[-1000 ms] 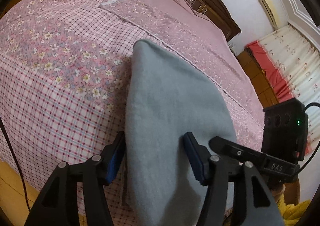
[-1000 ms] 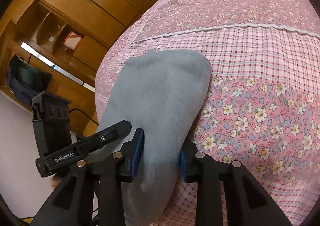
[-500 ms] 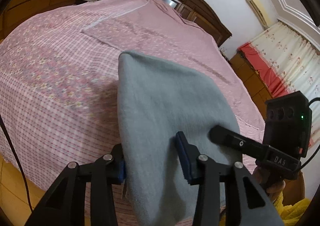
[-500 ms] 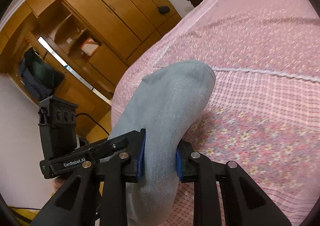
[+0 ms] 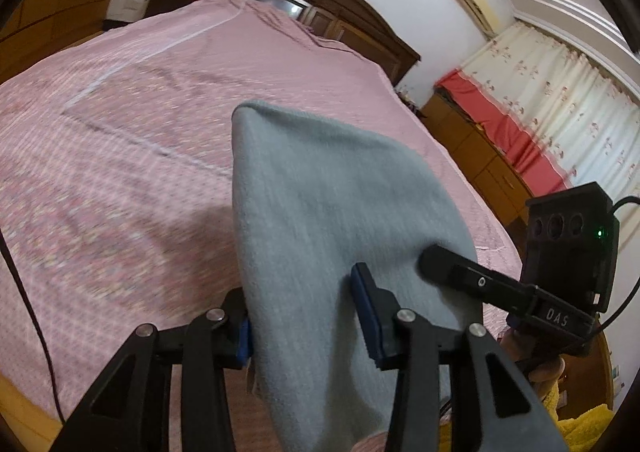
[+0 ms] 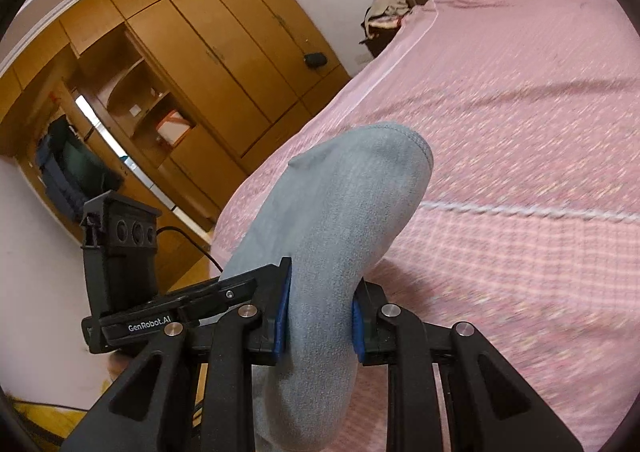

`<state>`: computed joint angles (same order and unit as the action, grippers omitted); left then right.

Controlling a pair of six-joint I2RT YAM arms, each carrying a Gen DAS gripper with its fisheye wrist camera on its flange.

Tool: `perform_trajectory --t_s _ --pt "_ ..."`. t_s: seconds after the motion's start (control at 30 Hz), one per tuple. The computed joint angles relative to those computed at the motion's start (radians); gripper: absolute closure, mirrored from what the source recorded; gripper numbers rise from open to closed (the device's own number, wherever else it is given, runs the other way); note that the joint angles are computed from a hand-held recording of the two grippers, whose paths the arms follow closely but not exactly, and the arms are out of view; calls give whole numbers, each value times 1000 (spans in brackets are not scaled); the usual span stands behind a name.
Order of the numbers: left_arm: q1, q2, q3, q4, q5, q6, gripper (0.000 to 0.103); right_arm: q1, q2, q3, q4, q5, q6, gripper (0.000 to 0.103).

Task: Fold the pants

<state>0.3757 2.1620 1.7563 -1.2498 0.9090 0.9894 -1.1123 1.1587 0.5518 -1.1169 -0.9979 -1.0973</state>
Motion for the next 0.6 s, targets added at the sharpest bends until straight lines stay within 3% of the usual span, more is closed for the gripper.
perform_trajectory --t_s 0.27,0.6 --pt "-168 -108 -136 179 -5 -142 60 -115 219 166 -7 20 -130 78" --pt "-356 -84 -158 356 -53 -339 60 -92 412 309 137 27 -41 78"
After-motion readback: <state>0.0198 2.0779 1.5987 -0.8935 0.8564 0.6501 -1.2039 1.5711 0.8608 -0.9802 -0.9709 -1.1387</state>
